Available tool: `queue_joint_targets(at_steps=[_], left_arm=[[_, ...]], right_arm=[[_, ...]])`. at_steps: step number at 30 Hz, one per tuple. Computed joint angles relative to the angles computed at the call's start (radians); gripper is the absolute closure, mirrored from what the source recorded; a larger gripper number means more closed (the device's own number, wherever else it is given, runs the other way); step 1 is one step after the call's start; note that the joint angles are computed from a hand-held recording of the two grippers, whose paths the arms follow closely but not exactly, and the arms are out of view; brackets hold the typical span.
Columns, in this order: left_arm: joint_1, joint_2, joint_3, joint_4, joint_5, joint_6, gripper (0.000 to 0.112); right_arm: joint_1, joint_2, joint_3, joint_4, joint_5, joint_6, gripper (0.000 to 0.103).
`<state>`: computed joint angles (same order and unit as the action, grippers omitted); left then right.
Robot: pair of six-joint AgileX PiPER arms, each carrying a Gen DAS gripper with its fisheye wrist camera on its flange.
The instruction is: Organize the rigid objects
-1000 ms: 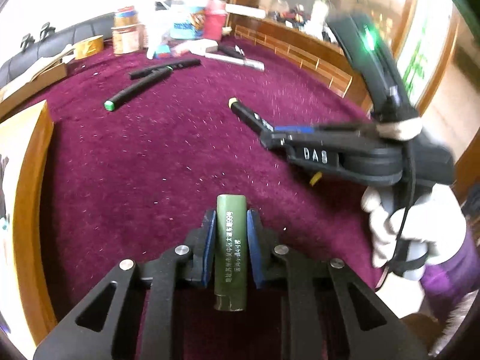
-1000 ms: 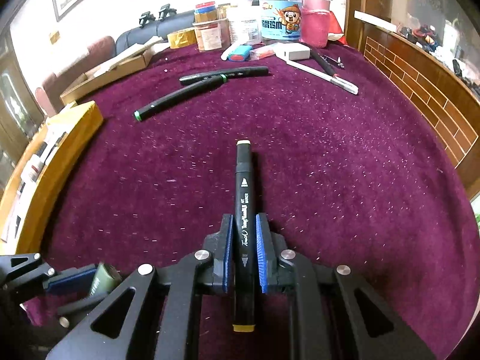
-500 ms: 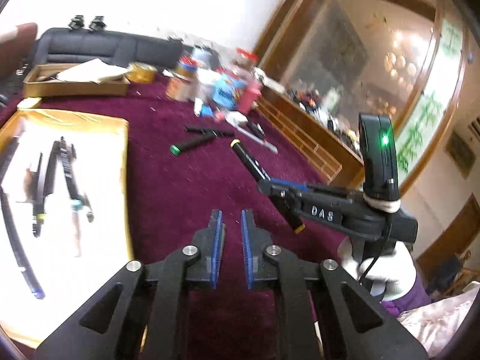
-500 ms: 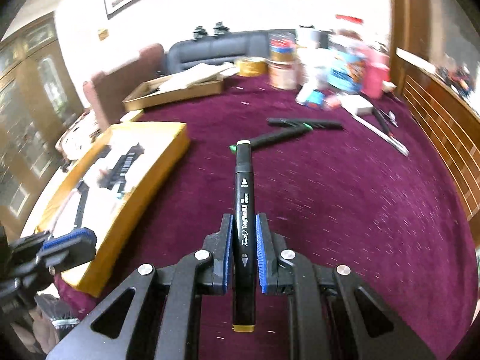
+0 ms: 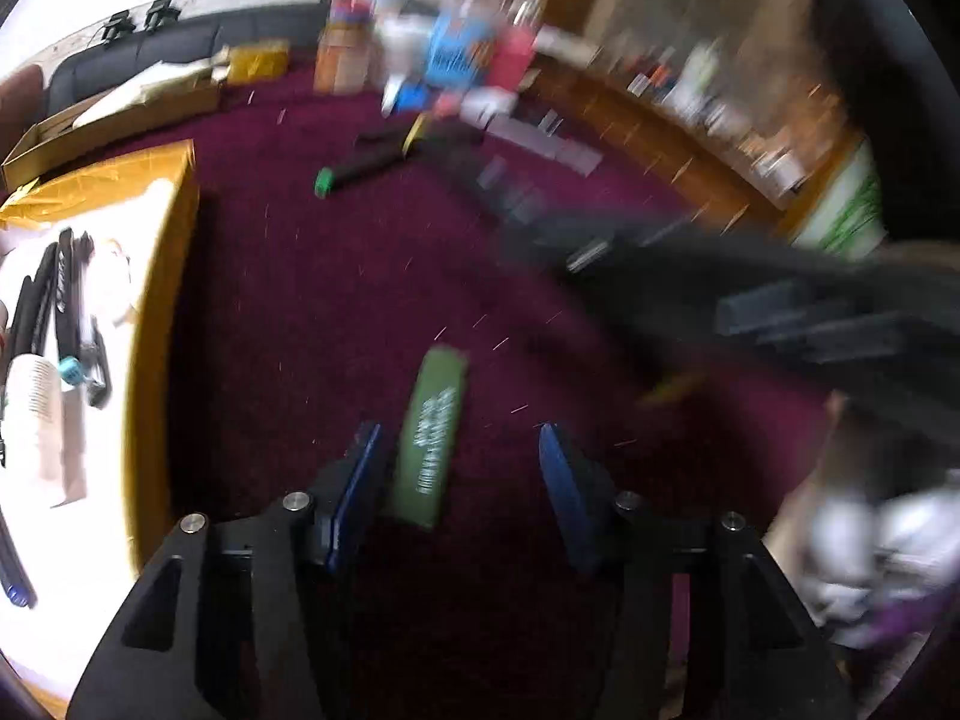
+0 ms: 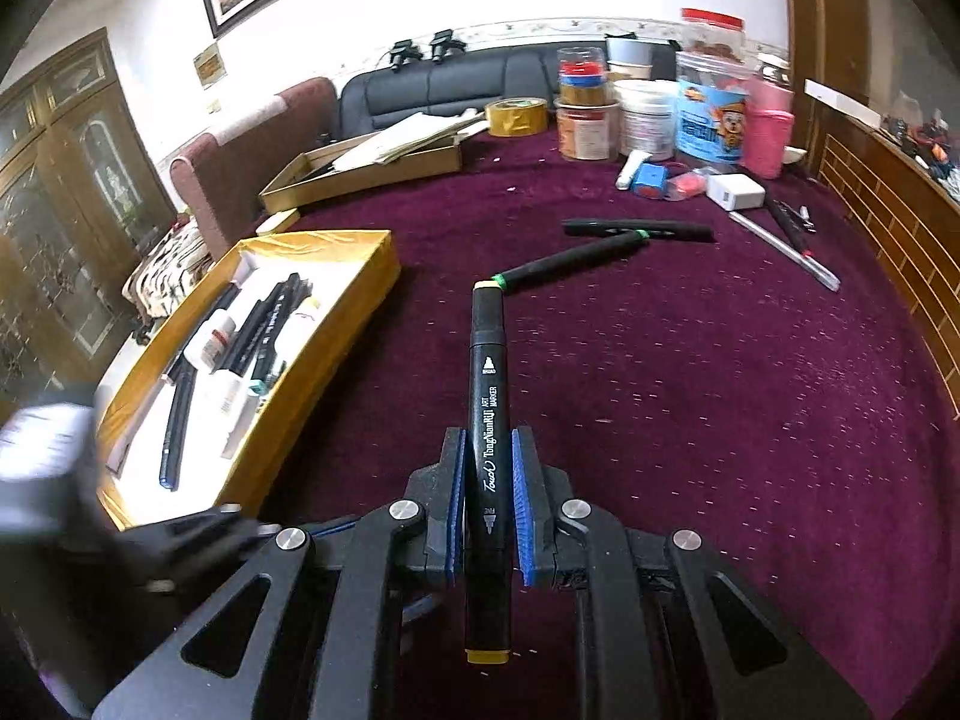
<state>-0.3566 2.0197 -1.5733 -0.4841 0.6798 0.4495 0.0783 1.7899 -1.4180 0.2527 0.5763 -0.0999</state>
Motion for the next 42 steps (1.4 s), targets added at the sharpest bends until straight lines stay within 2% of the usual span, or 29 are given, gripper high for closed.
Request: queue_joint_targets(at_steps=[2, 3, 4, 6, 8, 16, 19, 26, 34, 42], left_arm=[[-0.053, 0.014, 0.013, 0.141, -0.097, -0.08, 0.066], [-0.057, 0.003, 0.029, 0.152, -0.119, -0.066, 0.08], [-0.053, 0.003, 0.026, 0.123, -0.101, -0.049, 0.095], [-0.021, -0.001, 0.022, 0.01, -0.054, 0.017, 0.095], [0.003, -0.018, 0.044, -0.031, -0.054, 0.032, 0.095], [0.146, -0.121, 0.144, -0.391, 0.009, 0.253, 0.095], [0.208, -0.176, 0.184, -0.457, 0.023, 0.303, 0.095], [0.372, -0.256, 0.261, -0.52, 0.029, 0.348, 0.095], [0.556, -0.247, 0.315, -0.569, 0.012, 0.383, 0.095], [0.569, -0.156, 0.254, -0.378, -0.076, 0.179, 0.095]], right_arm=[[-0.018, -0.014, 0.014, 0.025, -0.002, -0.025, 0.09], [-0.025, -0.019, 0.02, 0.034, -0.004, -0.037, 0.09], [-0.03, -0.024, 0.025, 0.043, -0.007, -0.05, 0.09], [-0.039, -0.028, 0.032, 0.07, -0.01, -0.078, 0.09], [-0.043, -0.03, 0.039, 0.096, -0.013, -0.103, 0.09], [-0.024, -0.041, 0.048, 0.127, -0.016, -0.142, 0.09], [-0.001, -0.041, 0.025, 0.137, -0.005, -0.155, 0.09], [0.091, 0.03, -0.102, 0.158, 0.07, -0.17, 0.09], [0.223, 0.185, -0.315, 0.118, 0.176, -0.122, 0.09], [0.304, 0.399, -0.57, 0.15, 0.352, -0.066, 0.09]])
